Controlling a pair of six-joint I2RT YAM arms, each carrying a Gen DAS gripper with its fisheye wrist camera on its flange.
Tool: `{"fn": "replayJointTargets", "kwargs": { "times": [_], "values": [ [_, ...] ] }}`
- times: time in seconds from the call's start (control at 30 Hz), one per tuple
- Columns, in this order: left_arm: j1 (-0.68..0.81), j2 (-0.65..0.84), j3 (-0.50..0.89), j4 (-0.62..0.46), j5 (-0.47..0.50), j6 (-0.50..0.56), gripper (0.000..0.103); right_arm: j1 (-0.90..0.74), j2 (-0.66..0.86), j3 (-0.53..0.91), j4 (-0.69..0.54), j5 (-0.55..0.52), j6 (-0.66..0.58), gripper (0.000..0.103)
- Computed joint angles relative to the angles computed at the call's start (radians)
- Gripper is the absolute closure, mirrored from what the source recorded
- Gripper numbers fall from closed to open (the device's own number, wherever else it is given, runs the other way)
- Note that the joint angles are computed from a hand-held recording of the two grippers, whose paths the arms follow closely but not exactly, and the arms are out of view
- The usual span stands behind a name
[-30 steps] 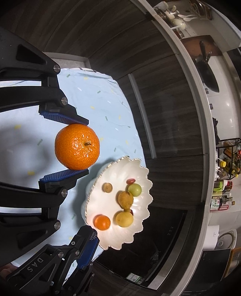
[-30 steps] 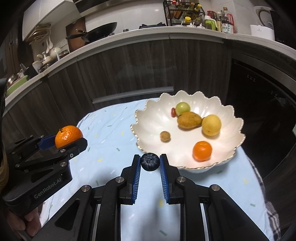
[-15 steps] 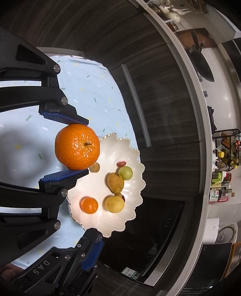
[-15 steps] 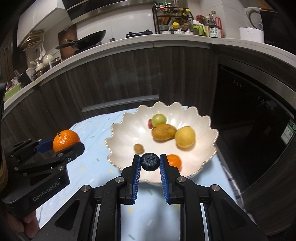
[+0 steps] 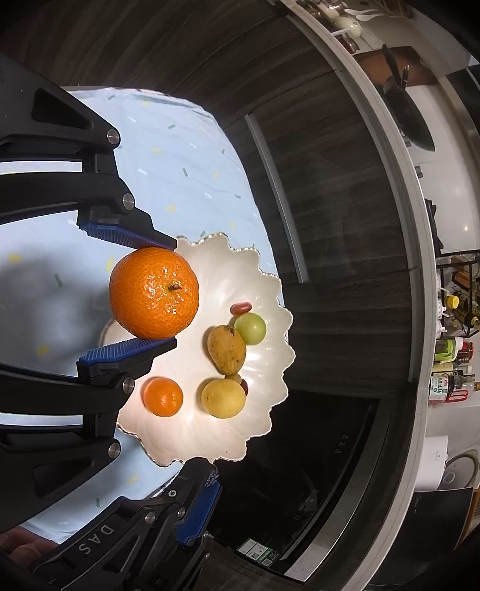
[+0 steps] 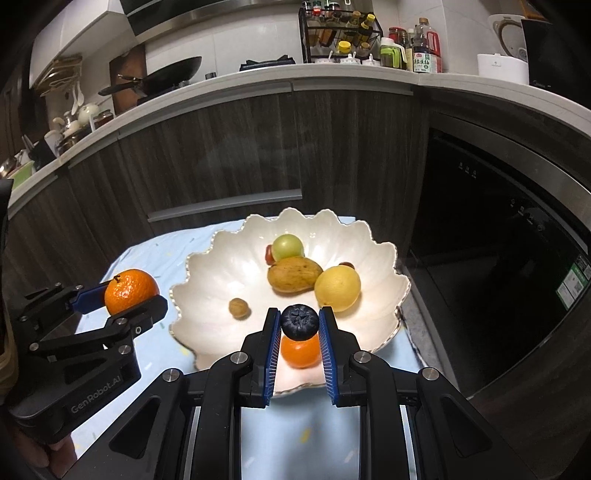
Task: Organize fruits
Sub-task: 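Carry the blueberry over the bowl with the right gripper while the left gripper carries the tangerine, then open the right gripper over the bowl while the left gripper releases the tangerine inside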
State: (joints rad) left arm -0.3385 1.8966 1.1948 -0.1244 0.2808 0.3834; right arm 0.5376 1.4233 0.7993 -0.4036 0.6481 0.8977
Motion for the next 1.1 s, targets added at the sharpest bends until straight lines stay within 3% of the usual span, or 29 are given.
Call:
{"fn": "replayJointTargets", "kwargs": {
  "times": [0.53, 0.83, 0.87, 1.0, 1.1],
  "values": [
    [-0.081, 0.154, 0.145, -0.031, -0.028, -0.029, 0.058, -0.199, 0.054, -0.047, 0.153, -0.144, -0.18, 0.081],
    [-0.097, 0.218, 0.215, -0.089, -0.066, -0.032, 0.057, -0.251, 0.103, -0.034, 0.171, -0.216, -0.221, 0.079],
    [-0.095, 0.224, 0.222, -0.099, -0.064, -0.033, 0.056, -0.253, 0.107, -0.032, 0.169, -0.215, -0.222, 0.078],
    [-0.09, 0.204, 0.193, -0.067, -0.067, -0.036, 0.034, -0.253, 0.111, -0.034, 0.163, -0.197, -0.205, 0.056],
    [-0.09, 0.193, 0.187, -0.066, -0.074, -0.032, 0.034, -0.248, 0.103, -0.038, 0.158, -0.181, -0.197, 0.049]
  ]
}}
